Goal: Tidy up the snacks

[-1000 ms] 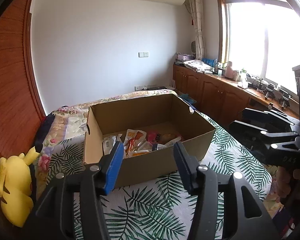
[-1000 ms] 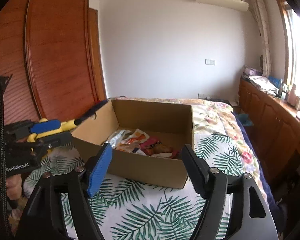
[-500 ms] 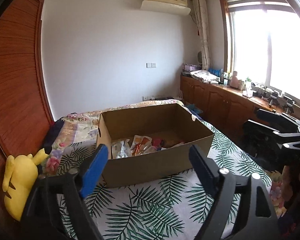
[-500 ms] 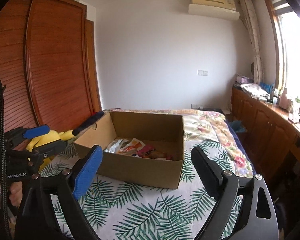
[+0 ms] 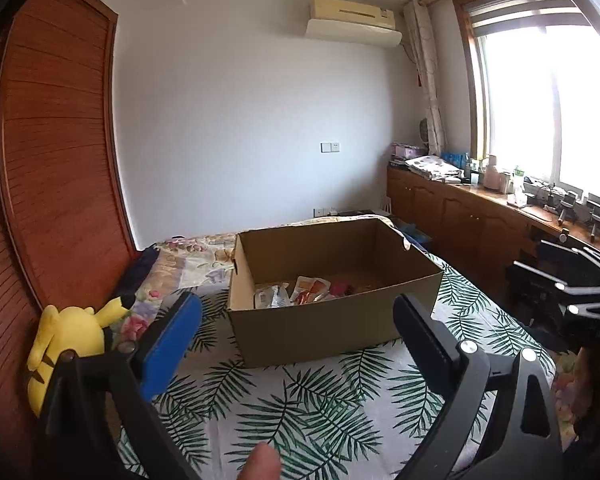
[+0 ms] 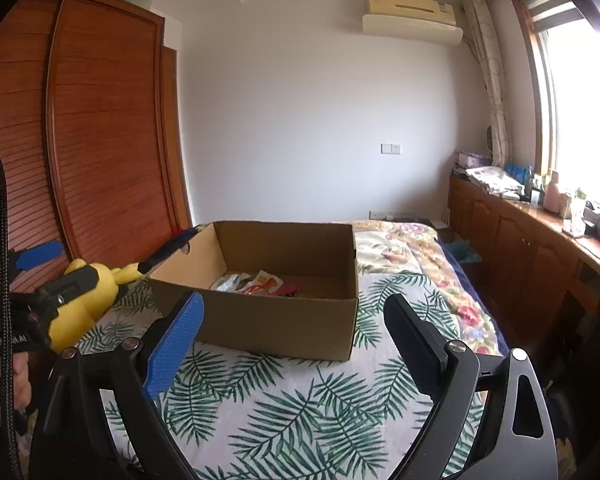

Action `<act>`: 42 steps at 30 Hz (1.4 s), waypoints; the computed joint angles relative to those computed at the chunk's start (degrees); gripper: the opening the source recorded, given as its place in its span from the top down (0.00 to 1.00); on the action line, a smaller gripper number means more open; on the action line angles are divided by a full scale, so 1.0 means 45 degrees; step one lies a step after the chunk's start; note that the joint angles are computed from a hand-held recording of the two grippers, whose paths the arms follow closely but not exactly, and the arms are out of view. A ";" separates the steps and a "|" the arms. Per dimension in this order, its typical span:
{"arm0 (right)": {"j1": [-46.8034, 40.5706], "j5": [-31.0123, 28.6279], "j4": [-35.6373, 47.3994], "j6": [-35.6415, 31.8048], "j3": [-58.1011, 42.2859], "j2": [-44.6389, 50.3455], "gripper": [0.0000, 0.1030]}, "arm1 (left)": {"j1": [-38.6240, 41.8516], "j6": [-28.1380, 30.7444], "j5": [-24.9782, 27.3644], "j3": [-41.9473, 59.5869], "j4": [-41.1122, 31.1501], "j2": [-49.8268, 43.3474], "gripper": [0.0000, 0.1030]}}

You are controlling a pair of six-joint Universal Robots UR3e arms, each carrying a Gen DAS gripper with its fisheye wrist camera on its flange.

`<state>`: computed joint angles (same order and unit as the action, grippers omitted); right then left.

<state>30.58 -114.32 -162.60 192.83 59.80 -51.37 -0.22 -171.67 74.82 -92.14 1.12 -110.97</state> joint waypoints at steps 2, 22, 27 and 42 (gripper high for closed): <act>0.0107 -0.0110 -0.0045 0.0059 0.0315 -0.0217 0.10 | 0.0002 -0.0065 0.0134 -0.0370 0.0066 0.0348 0.05; 0.1593 -0.1807 -0.1070 0.0553 0.2668 -0.1671 0.10 | 0.0480 -0.0215 -0.0069 -0.4415 0.0836 0.3389 0.05; 0.2243 -0.2672 -0.1495 0.0601 0.2839 -0.1431 0.10 | 0.0576 -0.0333 -0.0230 -0.5333 0.1373 0.3501 0.05; 0.2565 -0.3012 -0.1641 0.0917 0.2979 -0.1104 0.10 | 0.0634 -0.0370 -0.0180 -0.6017 0.1822 0.3501 0.05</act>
